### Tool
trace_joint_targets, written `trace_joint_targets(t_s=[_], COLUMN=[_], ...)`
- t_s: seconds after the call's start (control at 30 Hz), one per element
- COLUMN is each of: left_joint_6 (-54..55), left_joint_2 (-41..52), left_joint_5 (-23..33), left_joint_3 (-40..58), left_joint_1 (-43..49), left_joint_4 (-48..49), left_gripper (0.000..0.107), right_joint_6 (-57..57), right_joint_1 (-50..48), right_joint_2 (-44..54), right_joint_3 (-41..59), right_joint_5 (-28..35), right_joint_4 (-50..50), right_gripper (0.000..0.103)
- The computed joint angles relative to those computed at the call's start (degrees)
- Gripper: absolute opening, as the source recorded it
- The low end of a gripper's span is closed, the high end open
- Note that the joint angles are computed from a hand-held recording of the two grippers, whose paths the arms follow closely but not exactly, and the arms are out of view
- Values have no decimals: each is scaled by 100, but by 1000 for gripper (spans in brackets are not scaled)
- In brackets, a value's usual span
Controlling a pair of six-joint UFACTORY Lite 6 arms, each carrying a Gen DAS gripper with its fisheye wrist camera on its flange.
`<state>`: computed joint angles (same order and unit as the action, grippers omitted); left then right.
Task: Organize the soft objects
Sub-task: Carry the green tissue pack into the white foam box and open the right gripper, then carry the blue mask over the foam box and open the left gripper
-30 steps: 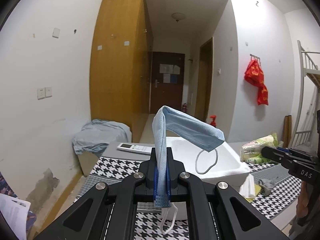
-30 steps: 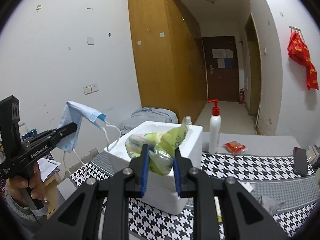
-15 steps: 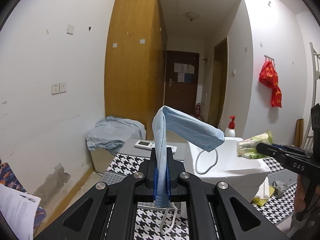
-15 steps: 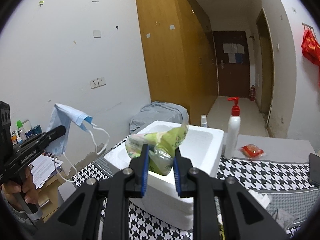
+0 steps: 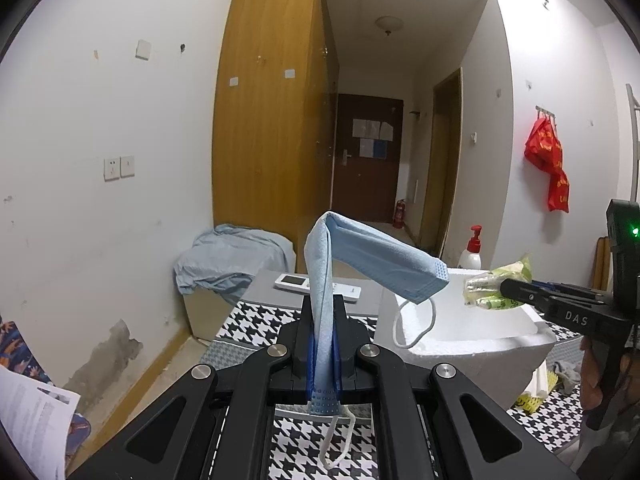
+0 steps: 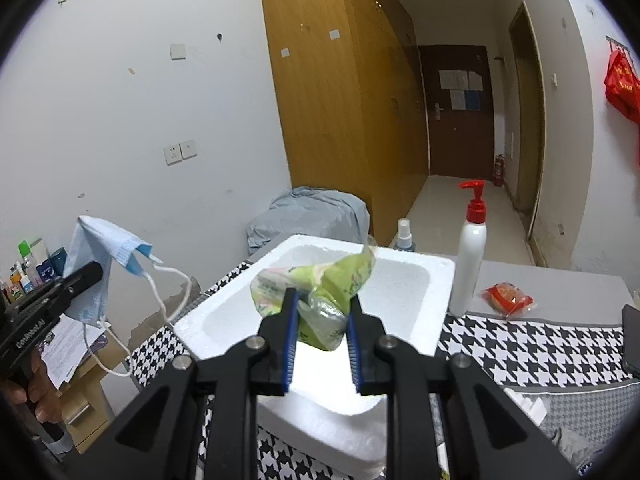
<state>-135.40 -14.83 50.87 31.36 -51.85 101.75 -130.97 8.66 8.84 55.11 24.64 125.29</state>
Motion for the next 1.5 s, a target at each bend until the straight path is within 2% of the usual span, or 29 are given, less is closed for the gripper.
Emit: trace_joint_targets(t_s=[0.1, 0.2, 0.3, 0.37, 0.47, 0.77, 1.13, 1.5], left_joint_6=[-61, -102, -89, -119, -144, -177, -49, 47], left_joint_2=[29, 75, 85, 87, 106, 105, 145, 676], left_joint_5=[-57, -84, -92, -112, -192, -205, -245, -360], left_joint_3=[2, 13, 33, 33, 56, 91, 353, 1040], left_joint_1=[71, 92, 94, 116, 184, 244, 293, 200], left_joint_4=[61, 90, 79, 92, 134, 245, 325, 584], left_gripper=[7, 7, 7, 7, 7, 7, 7, 7], right_joint_6=[-52, -271, -331, -533, -882, -913, -1232, -1574], right_joint_1=[79, 181, 215, 211, 202, 103, -105, -557], right_joint_2=[100, 135, 177, 117, -30, -335, -758, -1091], right_joint_3=[115, 159, 206, 117, -56, -360, -849, -1407], right_joint_5=[-126, -273, -322, -288, -187, -24, 197, 439], right_joint_4=[65, 272, 348, 607, 928, 848, 1039, 1189], right_gripper=[26, 31, 58, 83, 92, 100, 103, 103])
